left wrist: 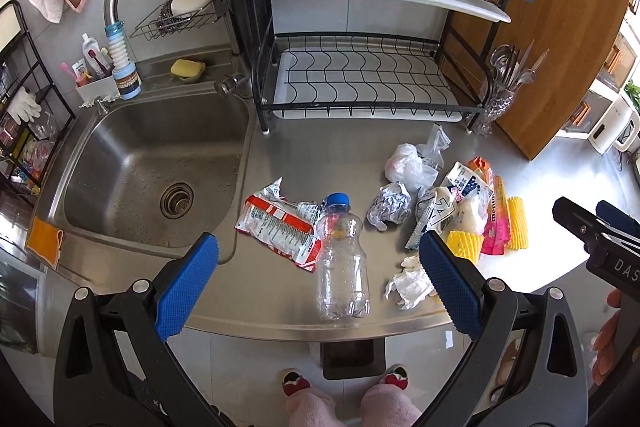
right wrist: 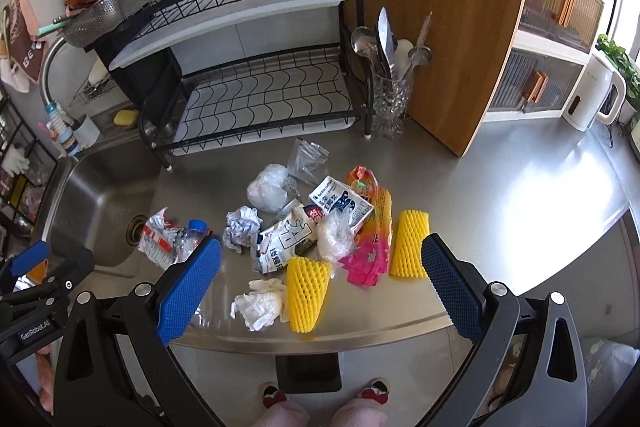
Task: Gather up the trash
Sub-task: 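Grasp the clear plastic bottle with the left gripper while the right gripper grasps the yellow foam net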
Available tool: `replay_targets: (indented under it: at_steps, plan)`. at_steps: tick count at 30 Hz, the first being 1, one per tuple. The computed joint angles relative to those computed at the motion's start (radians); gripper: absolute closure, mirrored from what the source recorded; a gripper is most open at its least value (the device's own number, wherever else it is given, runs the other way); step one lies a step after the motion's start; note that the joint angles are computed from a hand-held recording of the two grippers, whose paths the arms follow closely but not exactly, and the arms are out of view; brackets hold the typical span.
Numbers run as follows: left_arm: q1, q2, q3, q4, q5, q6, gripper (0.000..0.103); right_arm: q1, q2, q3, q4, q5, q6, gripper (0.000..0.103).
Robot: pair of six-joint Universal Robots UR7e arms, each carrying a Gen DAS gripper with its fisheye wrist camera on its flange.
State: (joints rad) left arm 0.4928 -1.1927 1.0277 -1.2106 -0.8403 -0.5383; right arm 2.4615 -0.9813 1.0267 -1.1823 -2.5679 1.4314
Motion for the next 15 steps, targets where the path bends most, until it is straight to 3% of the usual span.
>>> replay_targets:
  at_steps: [5,9,13,15]
  plan:
    - [0.027,-0.018,0.069,-0.029,-0.034,0.022,0.008,-0.035,-0.045,0.115,-0.082,0.066,0.001,0.004]
    - [0.057,-0.025,0.115,-0.047,-0.076,0.030,0.016,-0.066,-0.074,0.198,-0.171,0.125,-0.035,0.026]
    - [0.083,-0.028,0.161,-0.054,-0.101,0.053,0.017,-0.102,-0.104,0.291,-0.314,0.180,-0.093,0.030]
    - [0.094,-0.027,0.182,-0.061,-0.104,0.061,0.017,-0.118,-0.110,0.326,-0.376,0.205,-0.128,0.045]
